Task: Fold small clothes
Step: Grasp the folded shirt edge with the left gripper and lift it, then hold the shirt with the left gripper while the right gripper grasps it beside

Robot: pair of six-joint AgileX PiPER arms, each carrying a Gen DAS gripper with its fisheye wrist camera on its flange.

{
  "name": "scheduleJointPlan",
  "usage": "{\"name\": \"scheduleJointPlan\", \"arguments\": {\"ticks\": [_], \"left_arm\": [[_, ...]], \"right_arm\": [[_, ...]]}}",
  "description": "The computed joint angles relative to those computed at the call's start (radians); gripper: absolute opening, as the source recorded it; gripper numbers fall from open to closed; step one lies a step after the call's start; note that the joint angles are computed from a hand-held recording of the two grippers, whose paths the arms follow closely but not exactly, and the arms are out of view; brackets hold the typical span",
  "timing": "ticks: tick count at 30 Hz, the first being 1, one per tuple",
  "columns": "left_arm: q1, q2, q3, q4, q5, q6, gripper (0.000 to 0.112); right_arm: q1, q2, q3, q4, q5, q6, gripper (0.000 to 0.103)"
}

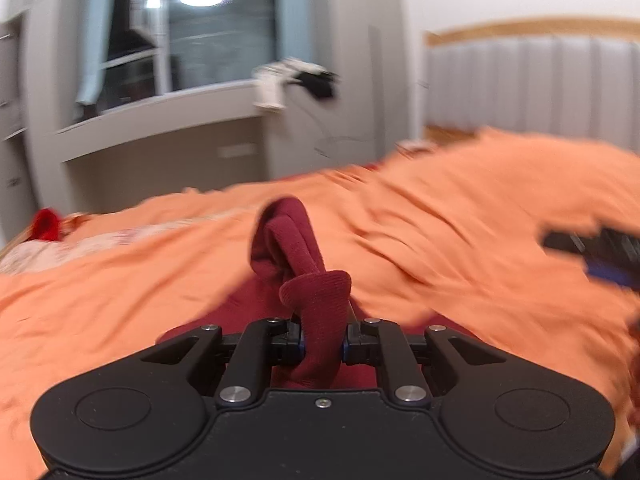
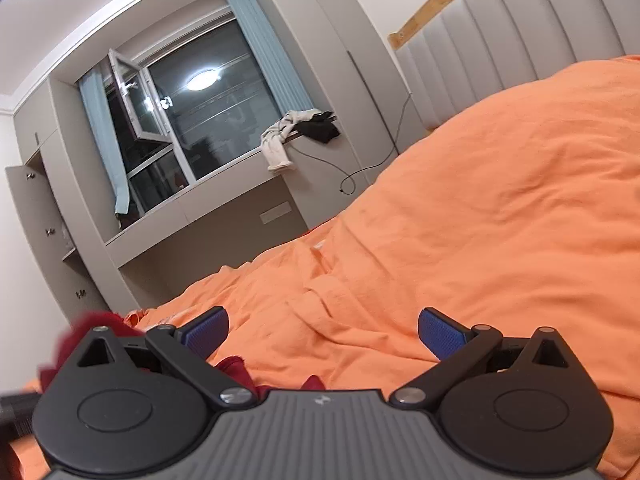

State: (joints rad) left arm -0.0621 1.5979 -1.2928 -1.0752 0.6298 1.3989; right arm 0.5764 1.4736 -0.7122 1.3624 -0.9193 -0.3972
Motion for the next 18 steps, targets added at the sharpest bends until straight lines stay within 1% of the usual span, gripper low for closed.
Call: {"name": "scheduleJointPlan", "arguments": {"ticks": [2, 4, 5, 7, 9, 10, 13, 14, 17, 18], "left_arm": [[-0.030, -0.009, 0.044, 0.036, 0.004, 0.008, 0.016], [-0.049, -0.020, 0.097, 0.055, -0.002, 0.029, 0.016], [-0.053, -0.027, 0.128, 0.043, -0.012, 0.063, 0.016], [-0.052, -0.048, 0.195, -0.004, -0.040, 0.170, 0.017], [-0.035, -0.065, 0.247, -0.061, -0.046, 0.276, 0.020], [-0.036, -0.070, 0.262, -0.076, -0.049, 0.303, 0.022], [-0.014, -0.078, 0.284, -0.106, -0.014, 0.342, 0.031], [0.007, -0.084, 0.289, -0.115, 0.011, 0.357, 0.032], [0.035, -0.093, 0.295, -0.135, 0.055, 0.372, 0.039], [0.045, -0.094, 0.292, -0.135, 0.072, 0.371, 0.043]], "right_arm": [[-0.002, 0.012, 0.004, -0.010, -0.004, 0.022, 0.103], [-0.018, 0.013, 0.013, -0.035, 0.017, 0.041, 0.103], [-0.002, 0.026, 0.003, -0.026, 0.009, 0.038, 0.103], [-0.012, 0.037, -0.004, -0.034, 0.026, 0.034, 0.103], [-0.013, 0.044, -0.009, -0.032, 0.039, 0.030, 0.103], [-0.013, 0.042, -0.009, -0.036, 0.052, 0.035, 0.103], [-0.038, 0.048, -0.003, -0.092, 0.121, 0.080, 0.103], [-0.038, 0.043, 0.005, -0.105, 0.134, 0.090, 0.103], [-0.068, 0.052, 0.021, -0.219, 0.188, 0.176, 0.103], [-0.083, 0.057, 0.021, -0.259, 0.211, 0.209, 0.103]]}}
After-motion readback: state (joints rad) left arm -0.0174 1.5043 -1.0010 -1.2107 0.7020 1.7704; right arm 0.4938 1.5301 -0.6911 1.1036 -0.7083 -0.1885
